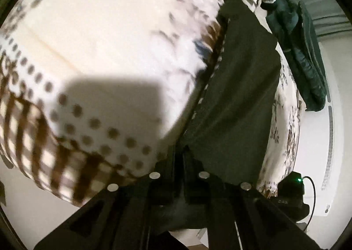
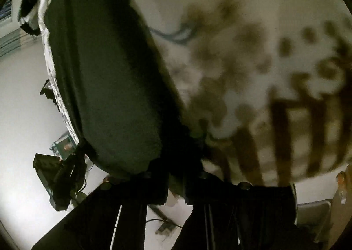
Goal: Fold small clothes
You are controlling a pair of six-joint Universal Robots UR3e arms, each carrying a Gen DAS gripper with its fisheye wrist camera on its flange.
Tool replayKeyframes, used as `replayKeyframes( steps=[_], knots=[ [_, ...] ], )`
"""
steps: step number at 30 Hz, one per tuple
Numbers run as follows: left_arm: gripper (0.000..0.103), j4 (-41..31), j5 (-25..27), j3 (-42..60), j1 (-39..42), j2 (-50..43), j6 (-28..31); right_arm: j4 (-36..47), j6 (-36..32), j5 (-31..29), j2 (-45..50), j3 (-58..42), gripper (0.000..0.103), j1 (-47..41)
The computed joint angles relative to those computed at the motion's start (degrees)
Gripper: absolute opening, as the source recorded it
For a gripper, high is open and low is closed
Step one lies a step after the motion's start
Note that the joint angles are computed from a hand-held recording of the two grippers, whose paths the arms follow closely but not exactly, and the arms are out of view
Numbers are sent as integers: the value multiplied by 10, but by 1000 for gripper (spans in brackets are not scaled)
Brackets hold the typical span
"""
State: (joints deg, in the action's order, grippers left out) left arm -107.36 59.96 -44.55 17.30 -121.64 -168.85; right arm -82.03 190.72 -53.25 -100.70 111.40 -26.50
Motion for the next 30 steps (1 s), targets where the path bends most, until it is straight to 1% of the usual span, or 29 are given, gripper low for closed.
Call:
replayKeyframes(
  steps=[1,2,4,5,6,7,8,9,10,11,13,15,16,18,19,20,21,22,23,24,25,26,28,30],
  knots=[
    [4,-6,5,5,6,-4,10,5,-2,-13,-16,1,9,-1],
    [4,-11,5,-9,15,1,31,12,-9,-9,-25,11,9,-7],
    [5,-35,7,7,10,-11,64,20,-20,-2,-25,18,10,-16],
    [8,-41,10,12,0,-17,73,26,-26,-2,-18,13,15,-12],
    [11,-75,13,35,0,-29,96,36,-34,-4,-7,4,18,-8],
    [18,-100,13,45,6,-35,108,42,-38,-7,9,-9,23,-7],
    [42,-121,5,35,16,-31,118,46,-47,-4,19,-13,31,-6],
    [64,-124,-6,11,23,-20,125,54,-68,3,29,-16,37,-13],
    [68,-118,-22,-34,33,1,135,64,-88,6,43,-20,43,-20],
    [68,-119,-34,-75,41,20,149,65,-96,8,40,-6,44,-25],
    [68,-127,-38,-124,28,33,177,82,-121,20,31,25,46,-42],
    [68,-100,-36,-161,8,45,181,62,-125,41,29,63,46,-44],
    [68,-81,-39,-179,0,53,177,47,-121,52,26,82,46,-44],
    [67,-29,-48,-210,-20,72,148,14,-105,73,33,107,47,-36],
    [66,-19,-44,-214,-26,78,140,0,-93,78,29,115,48,-33],
    [38,-17,-37,-213,-32,82,136,-12,-83,82,23,120,45,-28],
    [9,-17,-21,-206,-39,87,133,-19,-68,80,14,120,39,-22],
    [9,-13,-20,-206,-42,91,123,-20,-61,84,-4,125,16,-23],
    [9,-16,-25,-208,-38,100,114,-10,-64,85,-13,123,13,-22],
    [9,-24,-26,-206,-32,109,110,3,-57,81,-30,117,13,-22],
    [9,-45,-33,-195,-24,116,112,20,-58,84,-45,114,11,-27],
    [8,-53,-35,-191,-19,119,112,50,-63,90,-65,107,10,-35],
    [8,-96,-50,-163,-1,120,115,95,-72,104,-89,89,10,-46],
    [8,-144,-64,-109,7,106,114,145,-90,113,-96,47,10,-56]
  ],
)
